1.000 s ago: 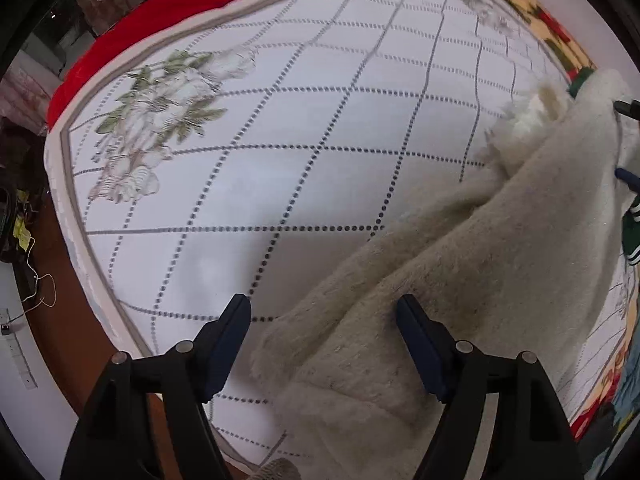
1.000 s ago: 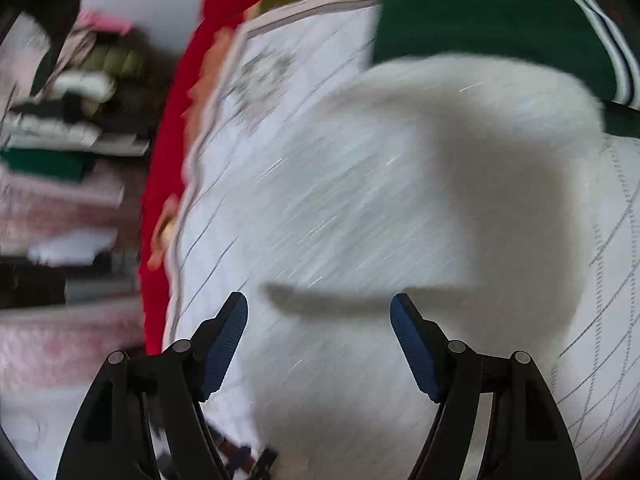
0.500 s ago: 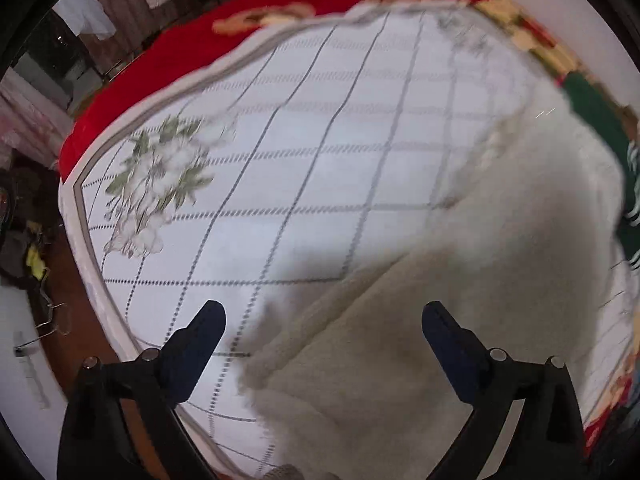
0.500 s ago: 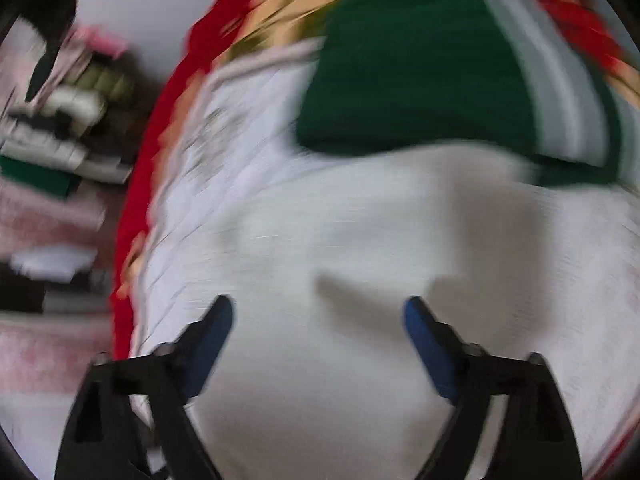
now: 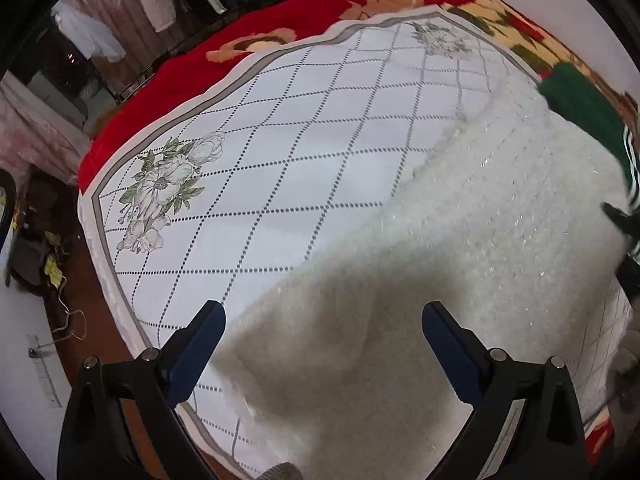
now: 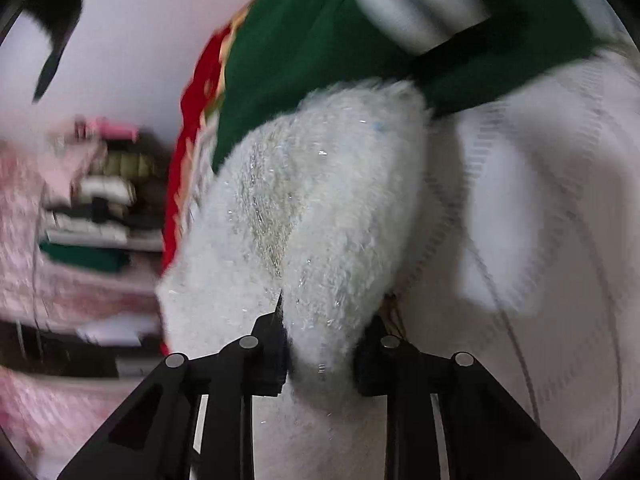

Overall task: Fold large clothes
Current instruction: 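Fold the cardigan side inward with both grippers and release it flat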

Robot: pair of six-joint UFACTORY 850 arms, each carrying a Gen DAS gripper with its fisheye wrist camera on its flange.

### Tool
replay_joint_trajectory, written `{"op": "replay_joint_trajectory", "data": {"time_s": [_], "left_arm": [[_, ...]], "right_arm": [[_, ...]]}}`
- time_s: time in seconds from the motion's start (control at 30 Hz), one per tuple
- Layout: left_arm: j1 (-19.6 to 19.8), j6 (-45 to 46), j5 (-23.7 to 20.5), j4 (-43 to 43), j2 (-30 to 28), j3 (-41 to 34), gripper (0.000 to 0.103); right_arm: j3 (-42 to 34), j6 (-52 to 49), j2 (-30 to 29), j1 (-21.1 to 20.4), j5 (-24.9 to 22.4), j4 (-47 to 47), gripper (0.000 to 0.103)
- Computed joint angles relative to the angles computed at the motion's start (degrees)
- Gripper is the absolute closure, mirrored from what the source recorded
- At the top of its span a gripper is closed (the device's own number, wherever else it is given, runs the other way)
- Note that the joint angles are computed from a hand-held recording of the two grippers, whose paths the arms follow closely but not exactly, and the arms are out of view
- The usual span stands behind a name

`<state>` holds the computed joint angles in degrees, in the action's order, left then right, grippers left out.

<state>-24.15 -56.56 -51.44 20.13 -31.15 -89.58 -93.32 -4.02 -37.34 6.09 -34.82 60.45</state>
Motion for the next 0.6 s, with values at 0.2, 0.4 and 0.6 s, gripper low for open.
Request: {"op": "replay_joint_trajectory", "data": {"time_s": [0.2, 0.4, 0.6], "left_arm": [[-2.6, 5.2, -1.3, -4.7, 1.2, 1.3, 0.002], [-5.5, 9.1, -2.7, -8.0, 0.0, 1.5, 0.002], [-6.5, 7.0, -3.1, -0.9, -6.5, -6.3, 0.002]], "right_arm": [[24.9, 20.5, 23.1, -2.8, 1.7, -13.6, 0.079], [37.7, 37.2, 35.5, -4.2, -10.8, -34.9, 0.064], [32.8, 36.9, 35.6, -4.8, -19.1, -45.7, 0.031]]}}
